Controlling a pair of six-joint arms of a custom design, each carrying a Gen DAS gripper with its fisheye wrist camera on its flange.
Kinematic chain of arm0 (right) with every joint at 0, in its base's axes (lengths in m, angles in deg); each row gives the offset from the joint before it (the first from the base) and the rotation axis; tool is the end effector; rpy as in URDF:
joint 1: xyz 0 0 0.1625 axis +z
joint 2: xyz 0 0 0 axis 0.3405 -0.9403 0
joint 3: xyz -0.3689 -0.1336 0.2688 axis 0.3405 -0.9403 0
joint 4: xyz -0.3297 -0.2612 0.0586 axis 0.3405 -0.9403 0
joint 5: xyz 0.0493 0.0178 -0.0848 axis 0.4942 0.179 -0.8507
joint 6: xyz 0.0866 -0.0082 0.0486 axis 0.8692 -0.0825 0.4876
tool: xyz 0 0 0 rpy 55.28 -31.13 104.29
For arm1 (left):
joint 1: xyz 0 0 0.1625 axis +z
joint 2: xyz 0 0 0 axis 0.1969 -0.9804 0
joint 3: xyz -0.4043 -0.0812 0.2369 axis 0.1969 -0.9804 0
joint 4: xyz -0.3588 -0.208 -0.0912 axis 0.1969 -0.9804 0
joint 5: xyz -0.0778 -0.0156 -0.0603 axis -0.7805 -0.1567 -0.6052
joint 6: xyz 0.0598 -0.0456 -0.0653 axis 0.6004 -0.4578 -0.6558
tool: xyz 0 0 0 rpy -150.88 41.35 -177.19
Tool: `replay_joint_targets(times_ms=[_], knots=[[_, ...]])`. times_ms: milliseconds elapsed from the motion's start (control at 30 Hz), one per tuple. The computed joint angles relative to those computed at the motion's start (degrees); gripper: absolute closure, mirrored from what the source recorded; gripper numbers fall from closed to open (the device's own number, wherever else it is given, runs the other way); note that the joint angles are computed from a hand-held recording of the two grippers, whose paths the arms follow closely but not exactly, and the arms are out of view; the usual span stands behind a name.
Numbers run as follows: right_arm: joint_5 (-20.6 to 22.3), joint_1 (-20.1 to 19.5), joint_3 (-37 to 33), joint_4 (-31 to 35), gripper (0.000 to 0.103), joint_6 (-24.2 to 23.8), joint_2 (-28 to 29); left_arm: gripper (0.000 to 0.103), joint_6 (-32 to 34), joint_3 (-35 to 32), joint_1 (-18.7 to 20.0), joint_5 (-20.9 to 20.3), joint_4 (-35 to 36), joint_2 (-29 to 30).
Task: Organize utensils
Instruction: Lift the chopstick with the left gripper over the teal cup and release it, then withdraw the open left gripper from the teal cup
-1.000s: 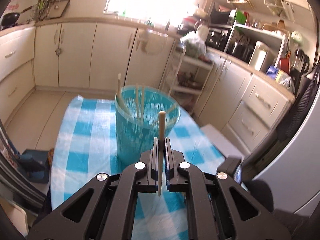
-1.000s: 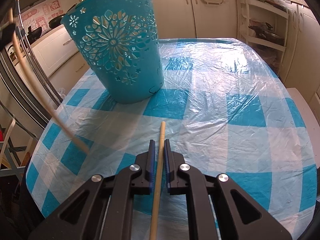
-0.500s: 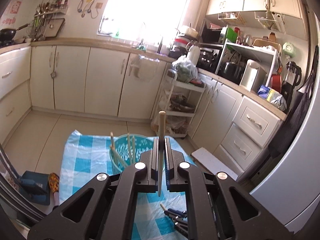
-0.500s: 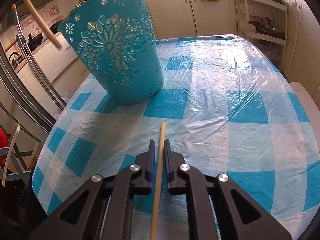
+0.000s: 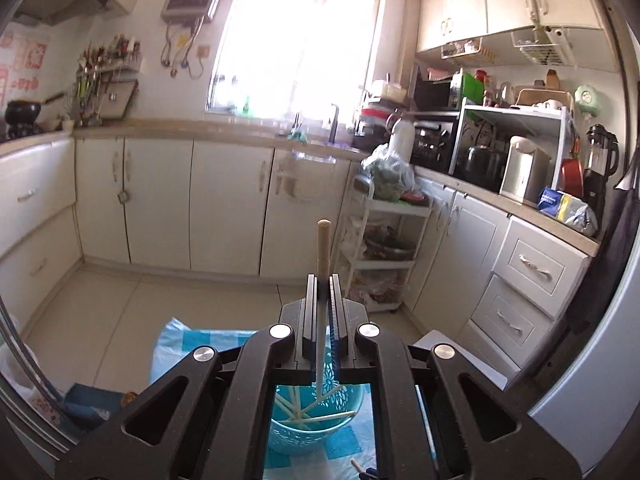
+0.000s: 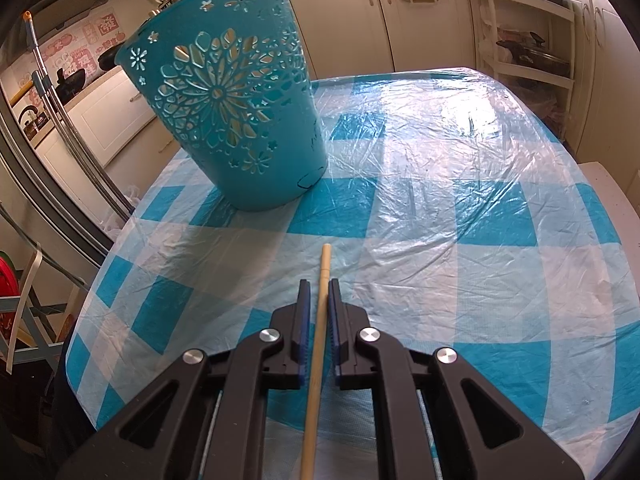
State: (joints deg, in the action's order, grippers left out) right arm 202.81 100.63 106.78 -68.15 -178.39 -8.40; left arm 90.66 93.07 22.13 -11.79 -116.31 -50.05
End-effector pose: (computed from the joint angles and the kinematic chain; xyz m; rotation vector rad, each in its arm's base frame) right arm 0.2039 -0.2211 -0.0268 -0.1331 -2.4874 1.0227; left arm -0.2744 -0.3875 0.2805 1.3696 2.4983 -1.0778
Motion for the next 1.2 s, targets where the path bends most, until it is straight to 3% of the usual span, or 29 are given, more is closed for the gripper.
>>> replay_joint_targets(times_ms=[267,433,533,600,700,1000,1200], knots=[[-0.1,-0.1,0.2,-0.2,0.093,-0.2,-0.1,0.097,1.5,-0.8,4.6,3.3,-1.6,9.6],[-0.2,-0.2,0.3,-0.3,0.093,-0.3,-0.2,0.094,0.5,-1.0,6.8,5.2,1.2,12.5],[-0.3,-0.2,0.4,-0.4,0.093,-0.3,-0.3,0.075,-0.2,0.0,7.4,6.1,1.7,12.0],[-0.5,-0.3,0.5,-0.7,0.093,-0.3,-0.3,0.053,-0.7,1.4,7.4,7.1,0.6,10.8],[-0.4,-0.3,0.3,-0.6,0.093,-0.1,-0.1,0.042,-1.5,3.7,7.9,7.6,-0.4,8.2],[4.6,2.5,-4.4,7.0,0.093,1.7,3.0,0.028,-5.7,10.6,10.9,10.6,4.8,0.8],[7.8,4.0,-7.2,12.2,0.096,3.4,5.0,0.023,-5.8,14.0,11.9,12.6,4.0,0.7]])
